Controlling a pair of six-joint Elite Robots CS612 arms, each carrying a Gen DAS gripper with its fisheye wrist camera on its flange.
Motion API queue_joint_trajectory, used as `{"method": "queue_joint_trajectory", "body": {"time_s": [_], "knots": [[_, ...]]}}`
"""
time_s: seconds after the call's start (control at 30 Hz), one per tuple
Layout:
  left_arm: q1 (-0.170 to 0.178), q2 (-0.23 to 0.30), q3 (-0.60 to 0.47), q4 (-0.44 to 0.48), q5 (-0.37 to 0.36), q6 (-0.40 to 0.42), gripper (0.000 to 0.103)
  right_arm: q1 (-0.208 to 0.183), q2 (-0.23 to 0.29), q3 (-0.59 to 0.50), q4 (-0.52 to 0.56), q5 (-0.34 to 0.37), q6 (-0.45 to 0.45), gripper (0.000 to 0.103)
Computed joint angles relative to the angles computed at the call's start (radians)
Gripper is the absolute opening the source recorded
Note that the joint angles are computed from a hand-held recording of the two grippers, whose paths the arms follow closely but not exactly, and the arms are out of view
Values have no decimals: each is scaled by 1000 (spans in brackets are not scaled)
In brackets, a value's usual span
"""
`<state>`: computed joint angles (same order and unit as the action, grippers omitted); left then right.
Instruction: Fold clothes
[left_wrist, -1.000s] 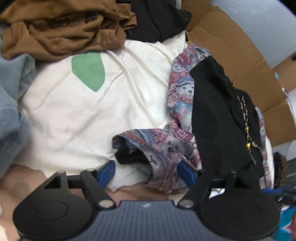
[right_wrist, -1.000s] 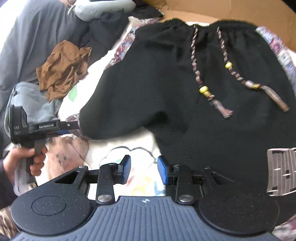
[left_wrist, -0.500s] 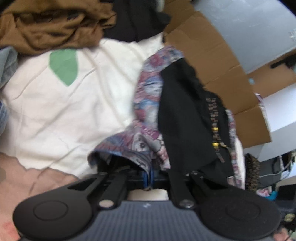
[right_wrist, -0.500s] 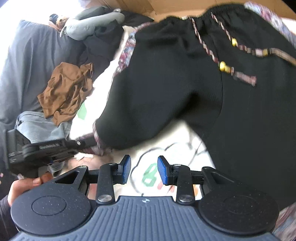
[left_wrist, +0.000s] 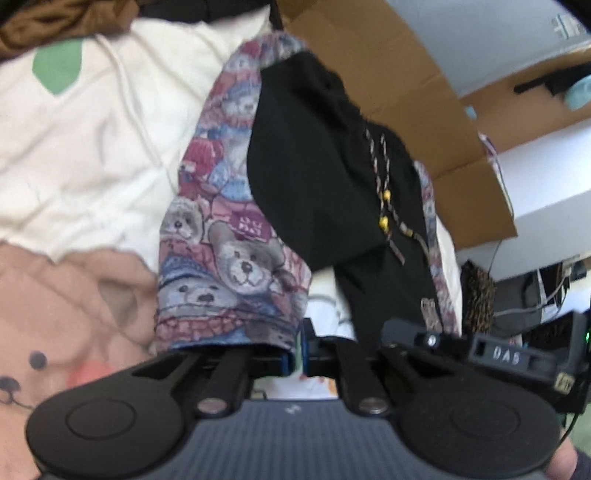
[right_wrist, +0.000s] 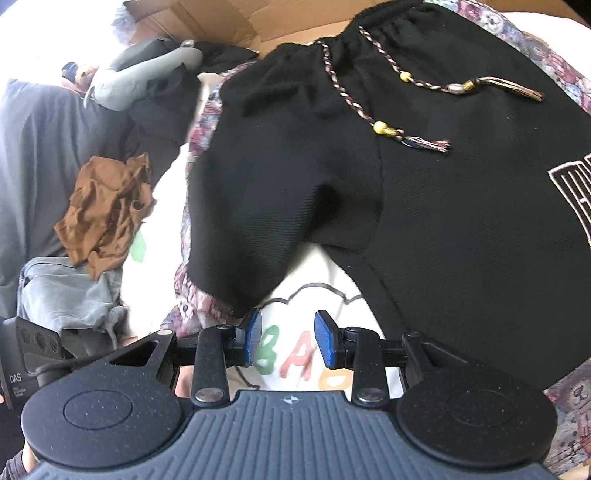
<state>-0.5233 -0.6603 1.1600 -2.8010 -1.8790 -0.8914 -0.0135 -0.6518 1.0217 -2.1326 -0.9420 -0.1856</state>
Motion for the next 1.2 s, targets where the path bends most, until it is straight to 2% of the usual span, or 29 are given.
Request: {"method": "queue_joint_trajectory", "body": {"time_s": [0.1, 0.17, 0.2, 0.4, 0.47, 0.53, 0.67, 0.77, 0.83, 0.9, 0.97, 1.2], "knots": [[2, -7, 5, 20, -14, 31, 28, -2, -1, 7, -1, -2, 11, 39], [3, -17, 13, 37, -11, 50, 47, -1, -3, 13, -2, 2, 18, 39], [4, -22, 18, 47, -9, 63, 50, 0, -3, 15, 0, 5, 17, 39], [8, -47, 42, 97, -34, 86, 53, 14, 3, 8, 32, 34, -18, 39], [7, -56, 57, 102, -31, 76, 59, 20, 6, 1, 44, 43, -27, 39], [7, -63, 78, 85, -18, 30, 63, 27, 11, -8, 62, 50, -47, 39], [12, -72, 114, 54, -11, -74, 63, 42, 21, -24, 101, 49, -83, 39], [12, -76, 128, 33, 1, -100, 63, 44, 24, -24, 107, 46, -68, 39], [13, -76, 129, 33, 2, -90, 59, 43, 25, -21, 109, 44, -62, 39], [18, -70, 119, 51, -14, -64, 46, 41, 26, -18, 113, 36, -62, 39], [20, -61, 103, 61, -29, -51, 3, 38, 24, -15, 113, 26, -60, 39], [41, -47, 59, 12, -24, -18, 3, 30, 16, 0, 90, 10, -45, 39]]}}
